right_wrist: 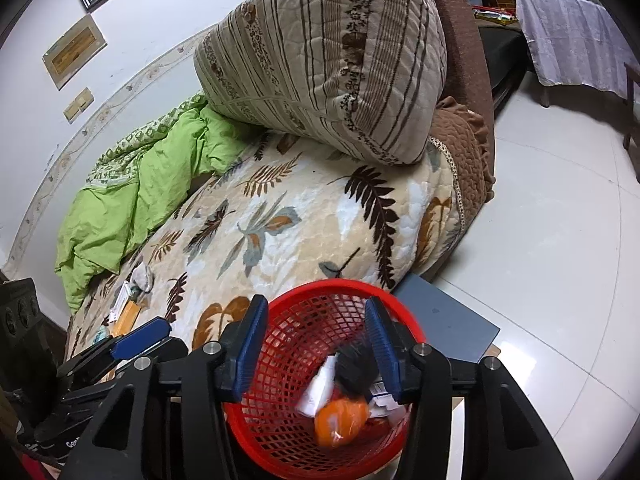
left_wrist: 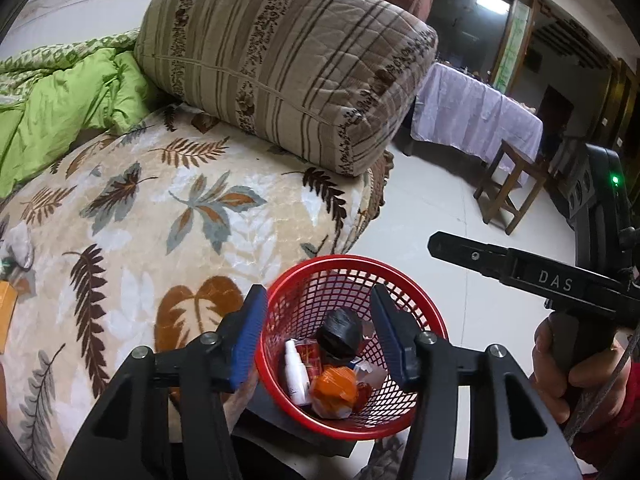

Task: Collect trash
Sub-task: 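Carry the white bottle and black bag to the red basket and open both tools, then move both open tools back from the basket toward the bed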

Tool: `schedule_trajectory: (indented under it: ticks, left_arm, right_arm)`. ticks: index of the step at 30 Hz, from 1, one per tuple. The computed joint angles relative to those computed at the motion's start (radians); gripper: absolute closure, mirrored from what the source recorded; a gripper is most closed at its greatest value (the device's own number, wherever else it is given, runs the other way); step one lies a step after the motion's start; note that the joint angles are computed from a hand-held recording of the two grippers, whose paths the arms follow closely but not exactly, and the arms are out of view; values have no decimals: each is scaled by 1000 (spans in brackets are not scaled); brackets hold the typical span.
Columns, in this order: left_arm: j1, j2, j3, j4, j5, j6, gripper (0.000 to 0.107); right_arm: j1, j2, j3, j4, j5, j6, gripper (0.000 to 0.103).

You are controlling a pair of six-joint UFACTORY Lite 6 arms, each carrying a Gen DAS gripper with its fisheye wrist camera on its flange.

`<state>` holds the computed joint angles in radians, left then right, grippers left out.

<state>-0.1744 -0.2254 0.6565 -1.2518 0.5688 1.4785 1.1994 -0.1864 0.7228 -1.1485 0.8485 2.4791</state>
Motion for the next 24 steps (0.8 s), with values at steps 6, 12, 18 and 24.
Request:
schedule_trajectory:
  ticks: [6,12,18,24]
  left_arm:
    - [126,-11,3,27,61,-7,53]
    - [310,-16,11,49,141,34,49]
    - [510,36,50,76,220,77,48]
    - [727,160,146,90,282,131,47]
  right_arm:
    - [-28,52,66,-35,-44,-22,50]
    - [-73,213,222,-93,-151,-67,47]
    - [-110,438,455,-105,-275,-167,45]
    - [-131,665,729,0,-353,-373,42]
